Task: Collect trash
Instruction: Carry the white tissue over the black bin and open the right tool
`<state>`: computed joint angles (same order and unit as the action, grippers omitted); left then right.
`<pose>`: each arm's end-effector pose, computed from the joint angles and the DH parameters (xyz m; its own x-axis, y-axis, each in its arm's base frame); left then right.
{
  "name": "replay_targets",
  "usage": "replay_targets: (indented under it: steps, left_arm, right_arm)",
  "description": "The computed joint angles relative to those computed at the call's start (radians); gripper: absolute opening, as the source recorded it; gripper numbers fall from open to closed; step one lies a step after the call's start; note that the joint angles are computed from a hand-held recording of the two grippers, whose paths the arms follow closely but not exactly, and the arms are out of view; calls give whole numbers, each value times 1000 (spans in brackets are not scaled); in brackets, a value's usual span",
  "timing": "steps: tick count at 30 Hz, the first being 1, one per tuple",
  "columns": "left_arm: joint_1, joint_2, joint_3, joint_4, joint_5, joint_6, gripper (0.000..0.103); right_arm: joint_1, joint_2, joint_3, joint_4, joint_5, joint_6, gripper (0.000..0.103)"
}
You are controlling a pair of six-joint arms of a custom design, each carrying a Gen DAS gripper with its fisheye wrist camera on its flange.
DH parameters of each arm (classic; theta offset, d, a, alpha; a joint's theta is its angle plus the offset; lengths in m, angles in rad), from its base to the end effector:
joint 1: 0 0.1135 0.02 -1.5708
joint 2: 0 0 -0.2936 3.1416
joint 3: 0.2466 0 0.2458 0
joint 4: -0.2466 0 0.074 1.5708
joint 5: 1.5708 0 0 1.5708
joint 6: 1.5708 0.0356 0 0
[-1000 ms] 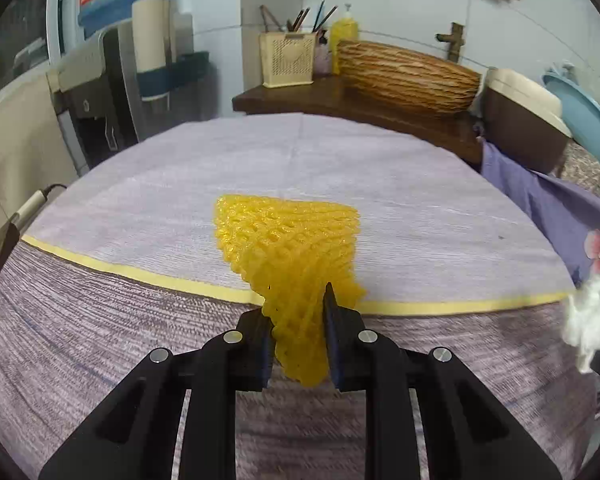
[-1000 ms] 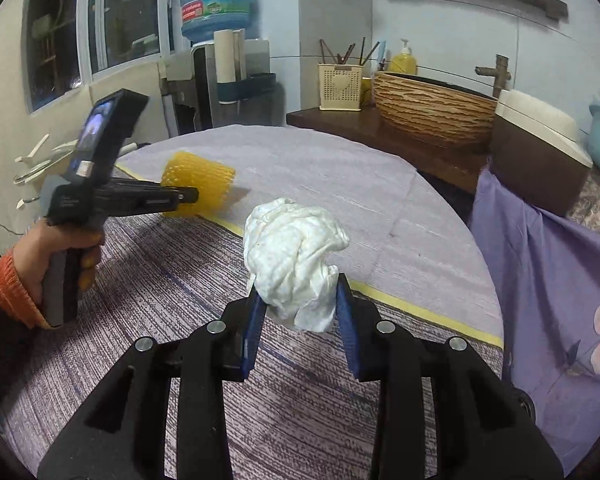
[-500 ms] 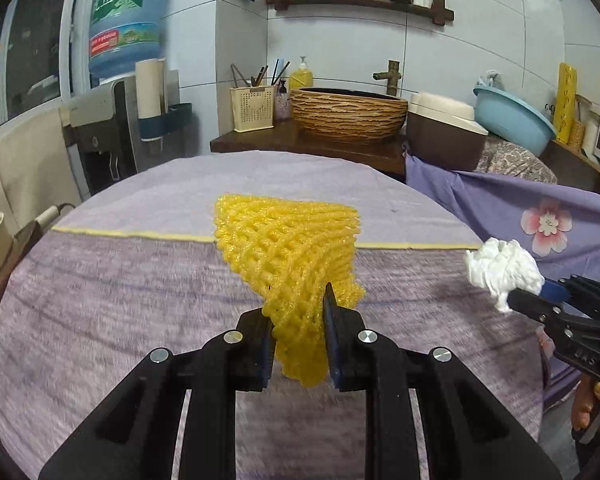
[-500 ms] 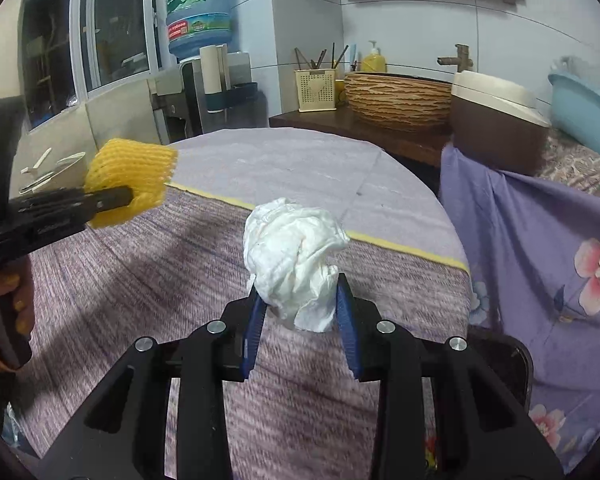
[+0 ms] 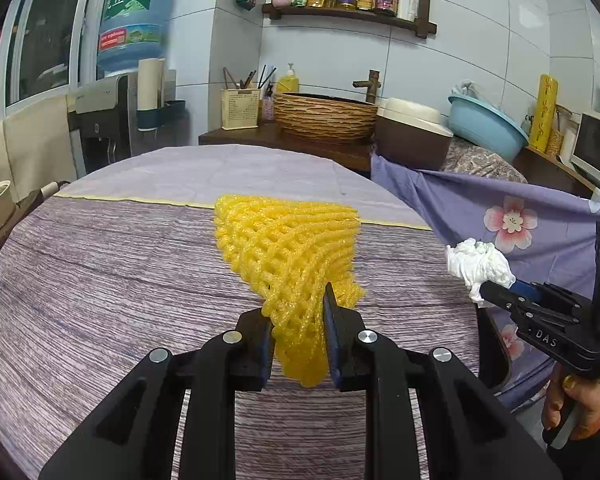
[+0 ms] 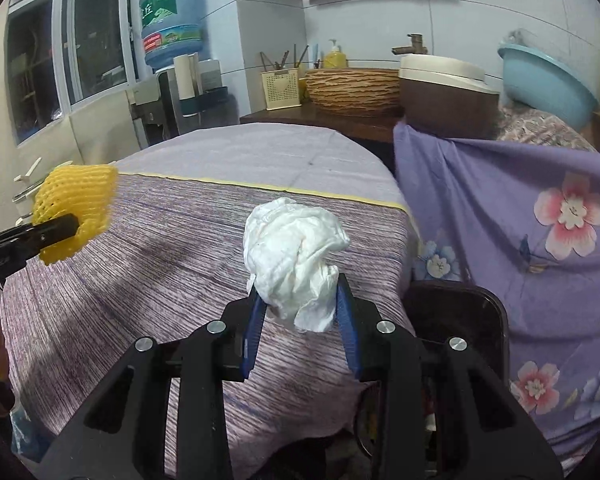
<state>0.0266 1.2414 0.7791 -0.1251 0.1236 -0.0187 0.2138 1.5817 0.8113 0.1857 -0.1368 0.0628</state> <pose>0.2562 0.0024 0.2781 -0.5553 -0.0333 -0.8310 0.0658 0.9943 -0.0839 0.3187 0.0742 0.2238 -0.5585 -0.0576 -0.8275 -0.2868 0.9495 0.1275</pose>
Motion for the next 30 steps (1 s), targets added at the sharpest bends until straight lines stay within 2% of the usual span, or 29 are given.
replay_targets:
  steps: [8,14,22,30]
  left_arm:
    - [-185,-25,-47,54,-119,-64,21]
    - [-298,9,-41,91,-147,-100,21]
    - [-427,104,5,129,-186,-102,21]
    - [-477,149,29,135,-207,-93,21]
  right_arm:
    - [-138,-26,-98,56,-48,10,35]
    - [-234,31,-117,92,-38,-11,35]
    - [-302,310,-18,102,-45,-20,35]
    - [-306,576,159,54,-8,-25,35]
